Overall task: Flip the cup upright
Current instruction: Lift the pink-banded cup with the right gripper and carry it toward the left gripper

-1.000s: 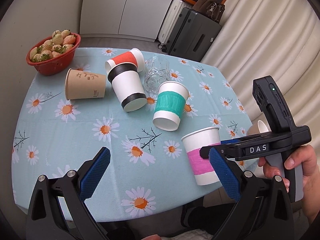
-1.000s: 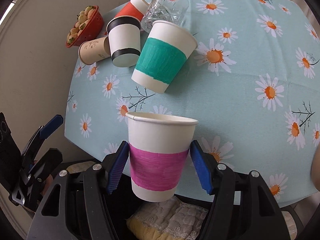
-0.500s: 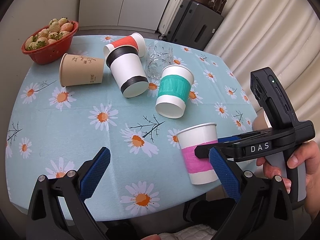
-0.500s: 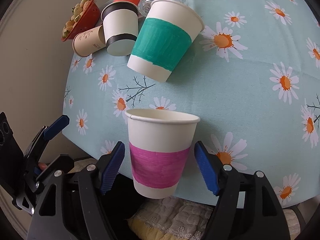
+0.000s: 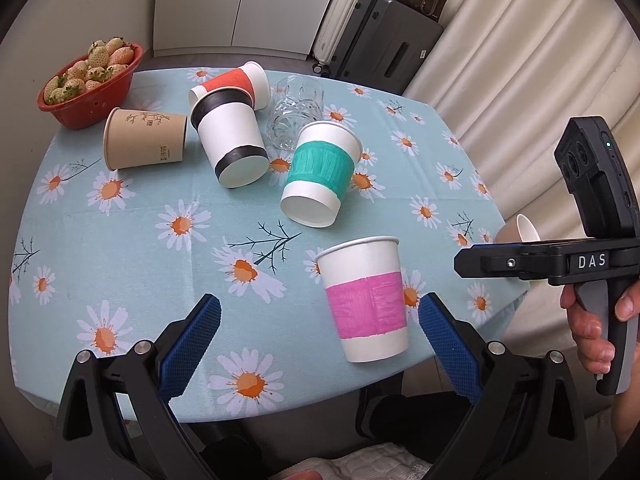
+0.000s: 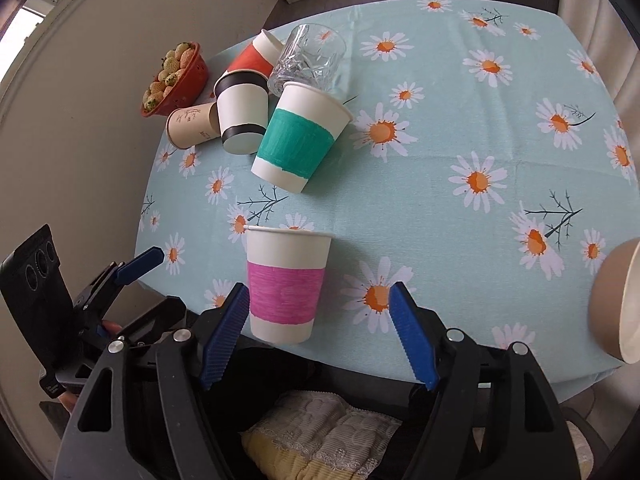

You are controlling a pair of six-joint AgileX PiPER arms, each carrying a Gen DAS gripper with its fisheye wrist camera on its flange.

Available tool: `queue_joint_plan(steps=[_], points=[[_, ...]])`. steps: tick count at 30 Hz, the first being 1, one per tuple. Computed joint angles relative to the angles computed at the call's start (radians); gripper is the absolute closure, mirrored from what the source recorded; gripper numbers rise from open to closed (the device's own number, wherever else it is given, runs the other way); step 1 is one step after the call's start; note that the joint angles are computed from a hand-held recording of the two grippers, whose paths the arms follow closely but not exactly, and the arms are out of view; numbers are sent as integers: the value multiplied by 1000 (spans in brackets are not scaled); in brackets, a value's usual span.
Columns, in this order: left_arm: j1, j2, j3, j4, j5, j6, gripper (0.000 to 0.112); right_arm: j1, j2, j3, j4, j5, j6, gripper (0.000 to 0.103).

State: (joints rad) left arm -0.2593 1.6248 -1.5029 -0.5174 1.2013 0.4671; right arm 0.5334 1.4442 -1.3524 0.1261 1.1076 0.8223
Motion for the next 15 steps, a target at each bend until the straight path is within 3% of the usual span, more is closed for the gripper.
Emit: queue_joint_plan(steps=[7,15], points=[[-133,48,-5,76,-26,-134,17,57,-142,85,-112,37,90,31],[-205,147,-43,149,-58,-260,17,23,-271,248,-48,-12,55,31]])
